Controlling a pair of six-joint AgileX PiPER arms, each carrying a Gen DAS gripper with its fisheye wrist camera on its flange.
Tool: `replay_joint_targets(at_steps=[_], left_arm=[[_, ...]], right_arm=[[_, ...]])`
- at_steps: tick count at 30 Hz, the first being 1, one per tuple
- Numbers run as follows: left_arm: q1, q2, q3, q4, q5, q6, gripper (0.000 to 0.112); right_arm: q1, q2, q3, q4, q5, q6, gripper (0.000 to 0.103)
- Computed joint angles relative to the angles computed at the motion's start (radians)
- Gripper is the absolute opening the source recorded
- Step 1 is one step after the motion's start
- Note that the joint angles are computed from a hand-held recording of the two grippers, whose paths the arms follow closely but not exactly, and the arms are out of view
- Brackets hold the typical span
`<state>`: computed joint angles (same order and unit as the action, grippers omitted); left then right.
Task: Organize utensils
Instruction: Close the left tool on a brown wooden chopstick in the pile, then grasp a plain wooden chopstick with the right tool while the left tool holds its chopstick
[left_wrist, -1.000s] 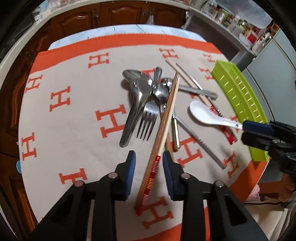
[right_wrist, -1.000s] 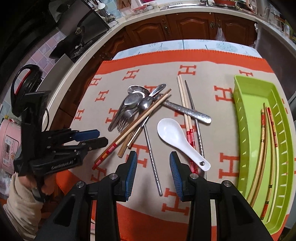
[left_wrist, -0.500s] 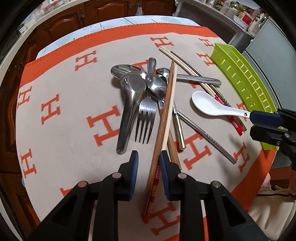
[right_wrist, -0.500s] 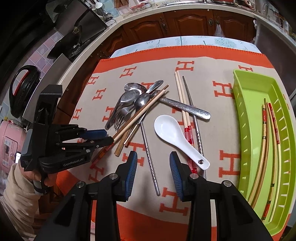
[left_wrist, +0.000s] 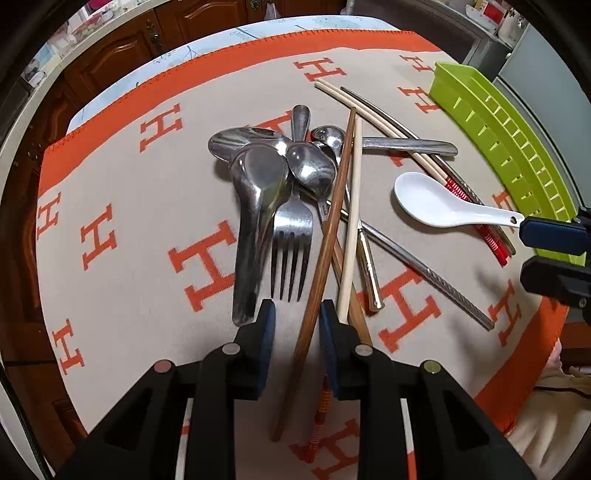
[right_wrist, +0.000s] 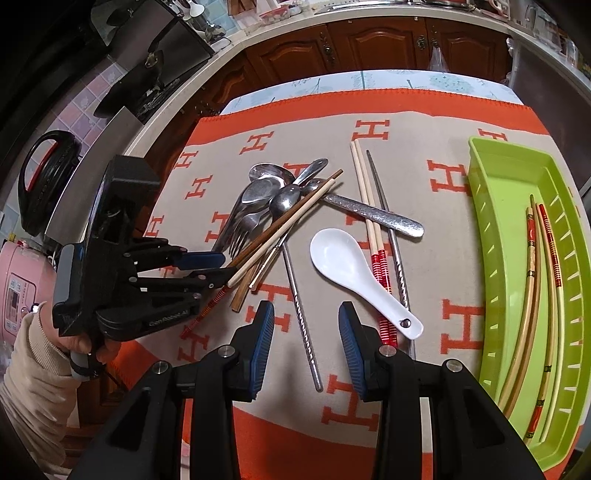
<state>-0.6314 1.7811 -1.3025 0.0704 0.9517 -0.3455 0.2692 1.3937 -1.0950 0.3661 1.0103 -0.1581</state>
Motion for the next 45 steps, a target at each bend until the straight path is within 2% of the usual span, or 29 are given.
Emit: replay_joint_targets(at_steps=[1, 4, 7, 18, 22, 26, 31, 33, 37, 45], left_arm=[[-0.006, 0.004, -0.006, -0.002, 0.004, 0.001, 0.008], [-0.033, 0.004, -0.011, 0.013, 0.016, -0.032, 0.007], [-0.028, -0.02, 0.022, -0.041, -0.009, -0.05, 0.005], [-0.007, -0.18, 0.26, -0.144, -0.19, -0.219, 0.004], [-0.021, -0.217, 0.299, -0.113, -0.222, -0.282, 0.005], [-0.031, -0.251, 0.312, -0.095, -0.23, -0.303, 0.005], [-0.018, -0.269, 0.332, -0.124, -0.231, -0.274, 0.005], [-0.011, -0.271, 0.342, -0.142, -0.231, -0.253, 0.005], [0.007, -0.271, 0.349, -0.172, -0.229, -0.208, 0.005], [0.056, -0.196, 0.269, -0.203, -0.184, -0.114, 0.005]], right_arm=[[0.003, 0.003, -0.002, 0.001, -0.001, 0.002, 0.037], [0.014, 0.019, -0.01, 0.01, -0.008, 0.009, 0.037], [0.015, 0.051, -0.028, 0.039, -0.015, 0.005, 0.037], [0.0, 0.312, -0.215, 0.117, -0.07, 0.076, 0.037], [0.001, 0.397, -0.293, 0.128, -0.068, 0.106, 0.036], [0.038, 0.472, -0.381, 0.094, -0.05, 0.148, 0.032], [0.08, 0.562, -0.479, 0.038, -0.005, 0.227, 0.019], [0.096, 0.581, -0.492, 0.015, -0.007, 0.25, 0.012], [0.101, 0.564, -0.458, 0.009, -0.039, 0.269, 0.008], [0.039, 0.469, -0.367, 0.067, -0.018, 0.183, 0.005]])
